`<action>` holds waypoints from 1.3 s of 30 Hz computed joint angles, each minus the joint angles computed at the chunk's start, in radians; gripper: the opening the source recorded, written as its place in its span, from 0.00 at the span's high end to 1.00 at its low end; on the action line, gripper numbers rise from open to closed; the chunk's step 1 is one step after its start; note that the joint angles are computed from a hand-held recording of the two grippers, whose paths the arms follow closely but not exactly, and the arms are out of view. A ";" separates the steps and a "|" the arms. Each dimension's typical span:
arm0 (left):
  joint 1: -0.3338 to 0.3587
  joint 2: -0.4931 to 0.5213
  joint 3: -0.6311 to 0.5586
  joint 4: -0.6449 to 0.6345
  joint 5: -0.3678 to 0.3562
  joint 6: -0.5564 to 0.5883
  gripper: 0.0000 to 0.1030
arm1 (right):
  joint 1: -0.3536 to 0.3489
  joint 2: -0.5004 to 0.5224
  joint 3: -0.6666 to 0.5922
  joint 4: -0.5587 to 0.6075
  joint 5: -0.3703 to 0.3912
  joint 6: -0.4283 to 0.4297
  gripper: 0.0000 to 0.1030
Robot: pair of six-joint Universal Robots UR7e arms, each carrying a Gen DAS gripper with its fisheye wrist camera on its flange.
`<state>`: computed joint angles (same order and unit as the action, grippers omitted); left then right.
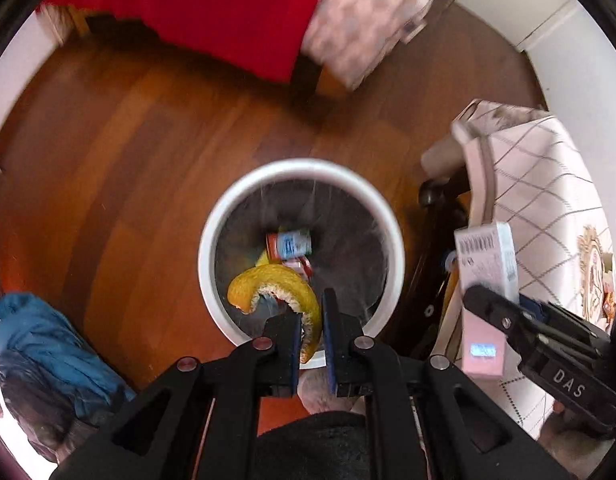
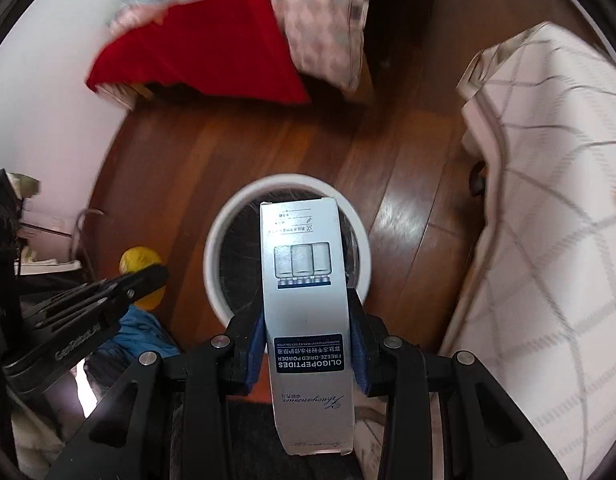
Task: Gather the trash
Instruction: 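Carry the banana peel and white box to the white bin and release both, then move both tools back toward the table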
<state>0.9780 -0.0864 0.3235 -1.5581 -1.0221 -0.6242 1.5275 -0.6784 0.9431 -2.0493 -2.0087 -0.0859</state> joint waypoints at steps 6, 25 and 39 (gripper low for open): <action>0.043 0.102 -0.190 0.142 -0.008 -0.019 0.87 | -0.023 0.177 -0.229 0.142 -0.032 0.036 0.63; 0.002 -0.183 0.337 -0.118 0.210 -0.062 0.01 | 0.001 0.149 -0.132 0.079 -0.168 0.003 0.00; -0.087 -0.338 0.606 -0.309 0.251 -0.054 0.01 | 0.052 -0.044 0.149 -0.095 -0.195 -0.030 0.00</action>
<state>0.8907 -0.4242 0.9293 -1.8670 -0.7714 -0.6784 1.5798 -0.7226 1.0919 -2.1443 -2.2038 -0.1157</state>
